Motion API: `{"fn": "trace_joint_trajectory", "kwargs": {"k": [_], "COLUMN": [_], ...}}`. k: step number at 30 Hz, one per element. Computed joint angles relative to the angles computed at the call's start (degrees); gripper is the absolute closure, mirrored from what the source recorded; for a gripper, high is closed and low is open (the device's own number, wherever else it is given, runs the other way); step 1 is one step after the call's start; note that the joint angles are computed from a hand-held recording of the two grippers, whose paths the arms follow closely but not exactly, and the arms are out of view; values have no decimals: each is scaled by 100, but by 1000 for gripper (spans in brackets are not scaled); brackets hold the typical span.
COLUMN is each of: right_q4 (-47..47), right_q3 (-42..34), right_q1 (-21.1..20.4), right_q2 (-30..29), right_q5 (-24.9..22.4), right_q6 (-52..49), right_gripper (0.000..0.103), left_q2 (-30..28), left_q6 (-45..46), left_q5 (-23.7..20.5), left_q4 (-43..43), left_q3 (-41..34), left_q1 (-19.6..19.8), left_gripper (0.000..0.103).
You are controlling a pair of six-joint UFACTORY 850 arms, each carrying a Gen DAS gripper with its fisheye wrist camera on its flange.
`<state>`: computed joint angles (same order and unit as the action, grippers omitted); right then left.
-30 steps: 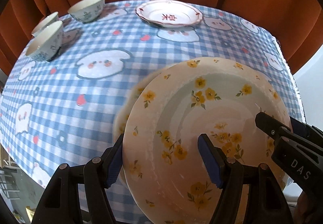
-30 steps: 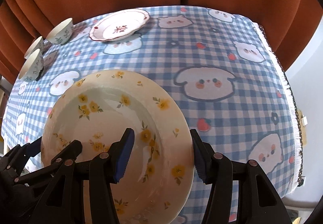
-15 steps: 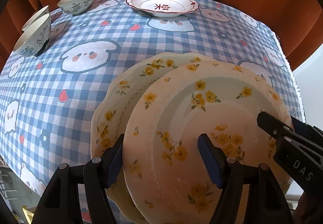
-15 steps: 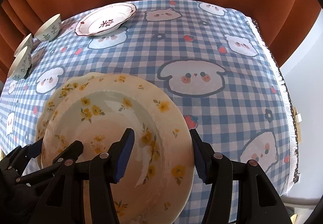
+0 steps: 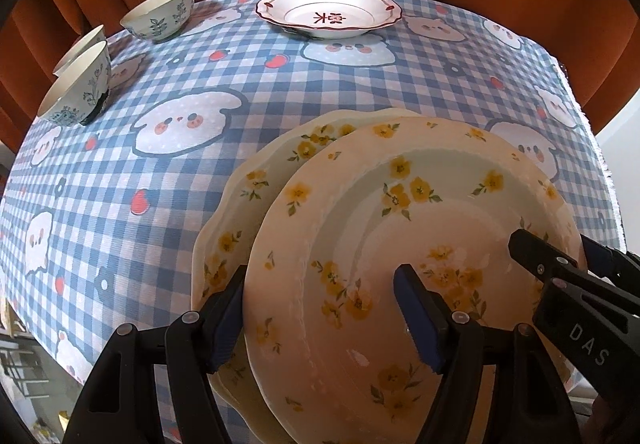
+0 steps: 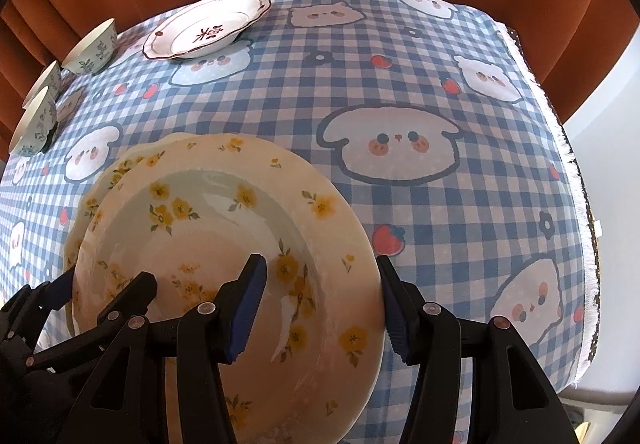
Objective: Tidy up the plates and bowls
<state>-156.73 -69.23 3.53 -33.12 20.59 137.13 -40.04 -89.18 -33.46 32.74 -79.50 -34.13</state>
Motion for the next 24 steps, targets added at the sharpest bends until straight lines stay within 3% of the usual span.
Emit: {"fn": "trace_joint_trajectory", "kwargs": {"k": [6,8,11,24], "right_q4": [385,468,814,1049], "right_q3": [-24,-2,77,-44], "right_q1": [-65,-103,-166,-187], "right_q2": [-15,19,137,19], "right_q5": [120,95,42,313], "right_q6": [-402,-448,-872,-1299], "right_gripper": [46,58,66,68], "left_q2": [-72,-141,-185,-38], "left_q6": [128,210,192,-88], "left_q5": [-213,-414,-535,-733], "left_q4": [-84,-91,-40,-118], "left_q3": [-118,-229,-292,-194], "left_q1": [-15,-48,-66,-63], "left_gripper": [29,28,28,29]}}
